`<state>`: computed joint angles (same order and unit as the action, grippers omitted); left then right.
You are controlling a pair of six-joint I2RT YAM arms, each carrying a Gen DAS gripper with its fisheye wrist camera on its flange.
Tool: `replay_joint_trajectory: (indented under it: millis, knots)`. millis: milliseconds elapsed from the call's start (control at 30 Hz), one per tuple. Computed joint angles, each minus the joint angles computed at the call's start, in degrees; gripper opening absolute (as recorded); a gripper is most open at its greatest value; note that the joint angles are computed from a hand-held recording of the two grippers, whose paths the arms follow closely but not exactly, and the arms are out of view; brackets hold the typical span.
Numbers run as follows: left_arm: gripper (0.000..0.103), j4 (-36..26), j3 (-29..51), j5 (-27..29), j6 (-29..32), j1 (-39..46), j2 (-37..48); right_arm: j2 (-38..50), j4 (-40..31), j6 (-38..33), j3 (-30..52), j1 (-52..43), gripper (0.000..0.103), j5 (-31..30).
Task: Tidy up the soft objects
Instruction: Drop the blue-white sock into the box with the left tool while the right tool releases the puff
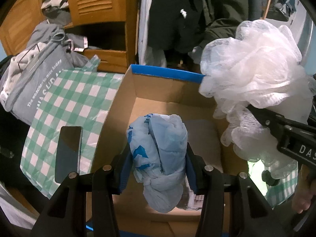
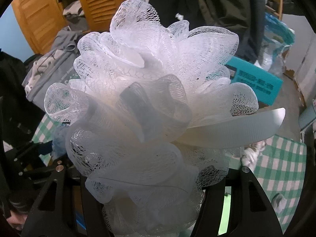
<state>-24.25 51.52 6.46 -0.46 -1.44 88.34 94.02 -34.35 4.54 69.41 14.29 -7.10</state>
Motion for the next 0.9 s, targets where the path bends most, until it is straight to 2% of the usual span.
replay_joint_trajectory:
  millis: [200,333,433,500,567,733,900]
  knots:
    - [0.049,-0.78,1.26,0.48,-0.93,0.98,2.07,6.10,-0.92,0.66,5.10,2.52,0.062,-0.13]
    - [0.052,-1.16,1.41,-0.30,-1.27,1.24,2.42,8.52,-0.80,1.57,7.32,3.31,0.066,-1.66]
    - [0.060,-1.59,1.50,-0.76,-1.41,1.65,2.67,9.54,0.02,2.20,7.87,4.05,0.079,-1.43]
    - [0.069,-1.28,1.21,-1.41,-1.49,1.91,2.17,10.00,0.13,2.32,8.28,4.46,0.085,-0.39]
    - [0.073,-1.00,1.07,-1.99,-1.56,2.12,1.65,10.25,0.45,2.80,8.38,4.87,0.086,-0.14]
    - [0.074,-1.16,1.37,-1.77,-2.03,2.61,1.60,8.65,2.15,3.27,7.26,4.56,0.086,-0.39]
    - [0.074,-1.19,1.23,-1.85,-1.66,2.03,1.18,7.30,1.02,3.14,6.93,3.38,0.086,-1.17]
